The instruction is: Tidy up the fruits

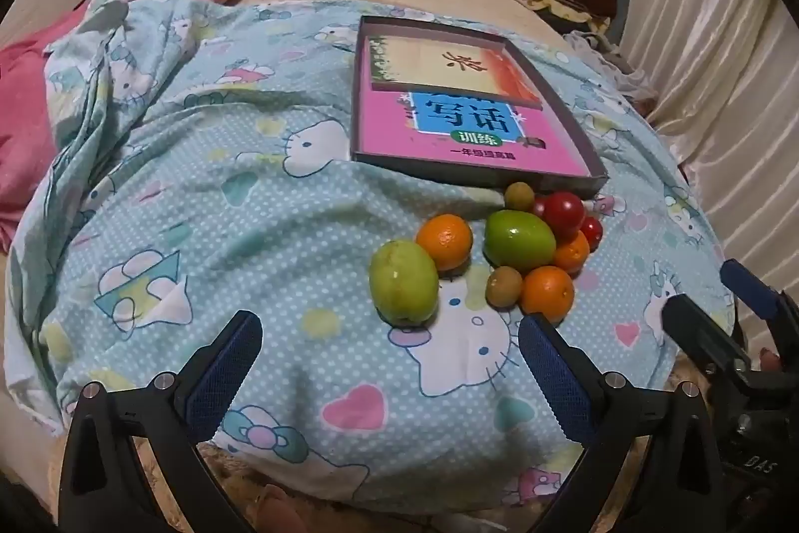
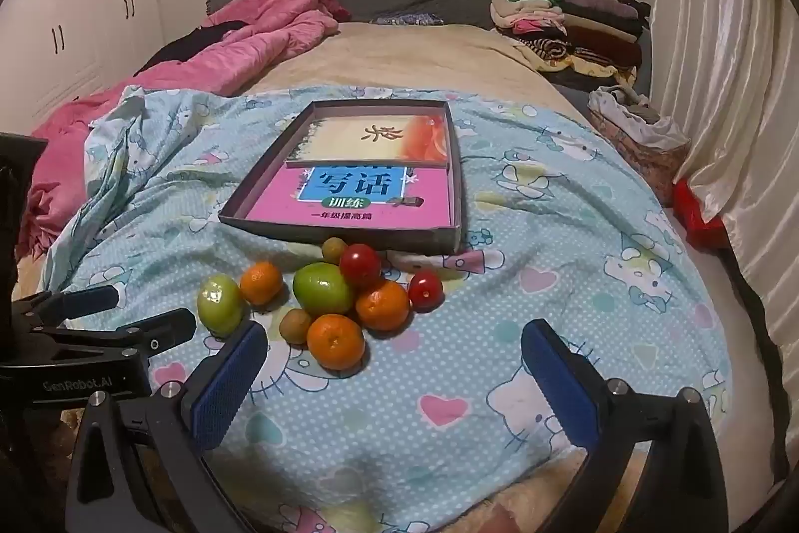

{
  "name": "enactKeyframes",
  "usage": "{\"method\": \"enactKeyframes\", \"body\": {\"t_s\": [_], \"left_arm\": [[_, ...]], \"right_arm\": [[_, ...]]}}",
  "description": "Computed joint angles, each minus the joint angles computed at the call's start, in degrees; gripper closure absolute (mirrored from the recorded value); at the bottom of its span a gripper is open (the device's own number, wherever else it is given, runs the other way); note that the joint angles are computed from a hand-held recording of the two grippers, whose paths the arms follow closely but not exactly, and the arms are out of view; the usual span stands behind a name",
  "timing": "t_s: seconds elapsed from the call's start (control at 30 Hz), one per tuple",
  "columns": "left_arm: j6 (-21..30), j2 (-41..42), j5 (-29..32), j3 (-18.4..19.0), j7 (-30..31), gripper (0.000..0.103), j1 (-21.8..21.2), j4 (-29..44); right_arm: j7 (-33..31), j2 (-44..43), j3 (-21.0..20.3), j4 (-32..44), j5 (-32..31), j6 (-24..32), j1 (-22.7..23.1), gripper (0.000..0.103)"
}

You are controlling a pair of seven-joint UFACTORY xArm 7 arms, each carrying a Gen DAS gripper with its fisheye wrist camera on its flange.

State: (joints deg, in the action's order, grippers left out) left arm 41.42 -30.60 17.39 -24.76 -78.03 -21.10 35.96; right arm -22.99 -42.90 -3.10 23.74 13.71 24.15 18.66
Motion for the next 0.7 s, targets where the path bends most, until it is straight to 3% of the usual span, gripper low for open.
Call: {"method": "enactKeyframes", "body": {"t_s": [0.13, 0.7], "left_arm": [[4.6, 2.9, 2.9, -1.7, 0.2, 0.001, 0.9, 3.8], [3.0, 2.5, 4.2, -0.8, -1.6, 0.001, -0.8, 3.0]], "right_arm": [[-0.4, -0.3, 0.0, 0.1, -0.5, 0.5, -0.1, 0.0], [0.5, 1.6, 1.0, 0.8, -0.7, 1.8, -0.6, 0.0]]}}
